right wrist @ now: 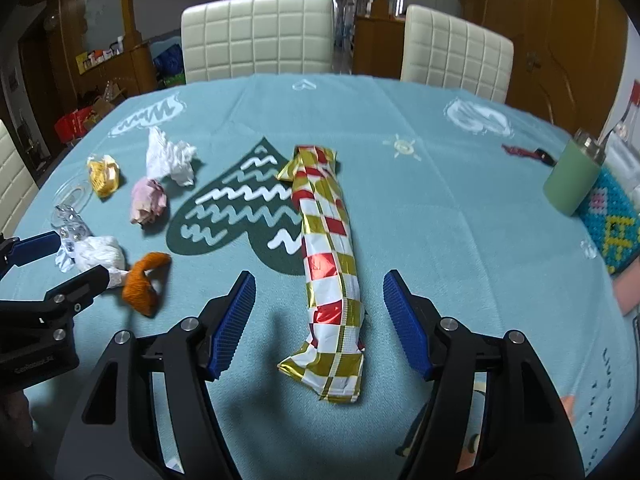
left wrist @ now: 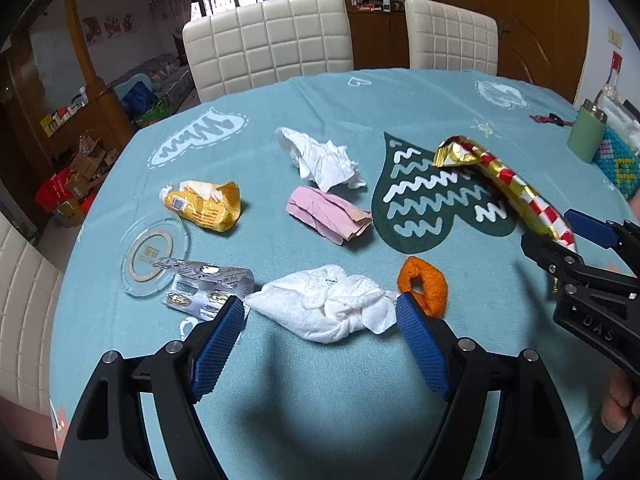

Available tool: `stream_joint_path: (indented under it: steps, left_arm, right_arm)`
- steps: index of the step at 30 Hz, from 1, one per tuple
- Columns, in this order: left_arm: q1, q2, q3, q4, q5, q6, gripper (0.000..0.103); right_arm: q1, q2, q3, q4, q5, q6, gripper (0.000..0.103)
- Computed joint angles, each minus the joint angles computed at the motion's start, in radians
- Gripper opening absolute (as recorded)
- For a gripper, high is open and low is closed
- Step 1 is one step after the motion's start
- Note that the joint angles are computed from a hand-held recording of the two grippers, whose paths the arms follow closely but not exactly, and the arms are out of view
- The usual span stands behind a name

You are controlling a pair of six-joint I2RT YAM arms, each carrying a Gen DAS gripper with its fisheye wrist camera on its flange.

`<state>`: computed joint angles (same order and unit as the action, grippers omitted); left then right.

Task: Collect trash
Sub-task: 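Grasp the red-gold striped wrapper with the right gripper while the left grasps white tissue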

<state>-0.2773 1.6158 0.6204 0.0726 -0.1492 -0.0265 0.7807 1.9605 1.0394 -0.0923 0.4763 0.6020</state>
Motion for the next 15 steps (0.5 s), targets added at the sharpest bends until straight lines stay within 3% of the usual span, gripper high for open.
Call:
stream_joint_path:
  steps: [3,5,7,9,12,15]
  left_arm:
    - [0.01,0.057,0.016,0.016,0.009,-0.002,0.076]
    - [0.011,0.077,0.018,0.029,0.018,0.004,0.076]
    - [0.01,0.078,0.015,0.032,0.03,0.01,0.073]
    - [0.028,0.069,0.022,0.001,0.094,0.018,0.041]
    - [0.035,0.031,0.007,-0.015,0.11,0.009,0.027]
    - [0.032,-0.028,-0.035,-0.003,0.086,0.019,0.025]
  right_arm:
    - [-0.004,0.025,0.014,-0.002,-0.02,0.001,0.052]
    - [-0.007,0.04,0.024,-0.008,-0.037,0.003,0.034]
    - [-0.001,0.043,0.024,-0.005,-0.024,0.001,0.029]
    - [0.008,0.032,0.009,0.02,-0.018,-0.01,0.024]
    - [0.031,0.01,-0.002,0.032,0.009,-0.014,0.024]
    - [0.054,-0.015,-0.011,0.038,0.02,-0.016,0.024]
